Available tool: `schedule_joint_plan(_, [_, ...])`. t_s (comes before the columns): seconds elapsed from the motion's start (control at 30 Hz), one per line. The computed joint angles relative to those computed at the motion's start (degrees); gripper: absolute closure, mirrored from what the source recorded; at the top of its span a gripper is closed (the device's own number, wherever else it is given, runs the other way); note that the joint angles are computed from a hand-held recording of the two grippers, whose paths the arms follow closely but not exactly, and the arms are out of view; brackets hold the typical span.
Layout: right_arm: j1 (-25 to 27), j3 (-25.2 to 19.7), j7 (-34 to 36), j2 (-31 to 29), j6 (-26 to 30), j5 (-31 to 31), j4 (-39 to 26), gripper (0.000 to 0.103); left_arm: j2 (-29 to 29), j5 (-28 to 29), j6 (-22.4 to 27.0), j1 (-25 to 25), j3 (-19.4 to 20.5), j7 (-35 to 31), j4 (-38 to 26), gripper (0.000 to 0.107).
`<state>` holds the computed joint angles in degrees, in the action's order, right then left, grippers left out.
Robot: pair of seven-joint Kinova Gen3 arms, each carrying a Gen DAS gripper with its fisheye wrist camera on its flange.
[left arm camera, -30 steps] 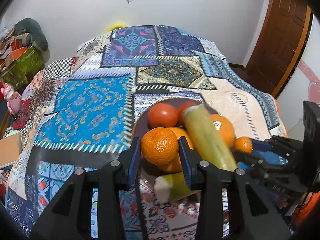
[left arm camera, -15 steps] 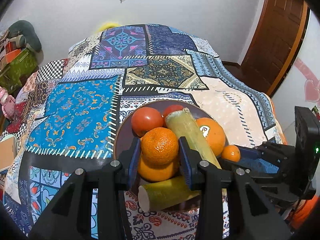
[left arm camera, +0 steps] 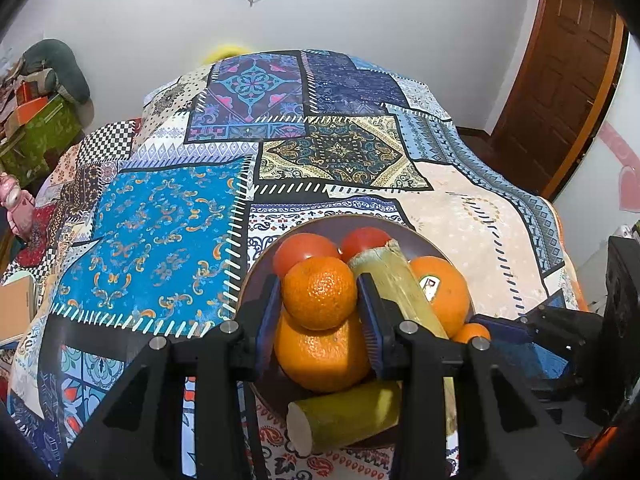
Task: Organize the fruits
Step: 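Carry both mandarins over the plate and lower them beside the oranges, then open both tools to release the mandarins and withdraw from the plate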
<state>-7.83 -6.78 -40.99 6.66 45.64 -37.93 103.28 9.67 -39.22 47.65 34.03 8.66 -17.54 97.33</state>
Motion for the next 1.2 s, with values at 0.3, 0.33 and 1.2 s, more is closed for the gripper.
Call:
schedule_joint_plan(0.3, [0.5,0.3,-0.1,-0.2,0.6,-0.2,-0.2,0.062,-0.2,-0.6,0.2,0.2,-0.1,1.4,0.4,0.062])
schedule_joint_plan(0.33, [0.6,0.4,0.1,-0.3,0.6,-0.4,-0.1,0.062,-0.4,-0.6,-0.1,0.1,0.0,1.7,0.6,0.059])
schedule_joint_plan(1.2, [1.9,2.6,1.9,-3.8,1.7,-3.4,1.2,0.061,-4.9,-3.8,6.0,0.8,3.7,5.3,4.3,0.055])
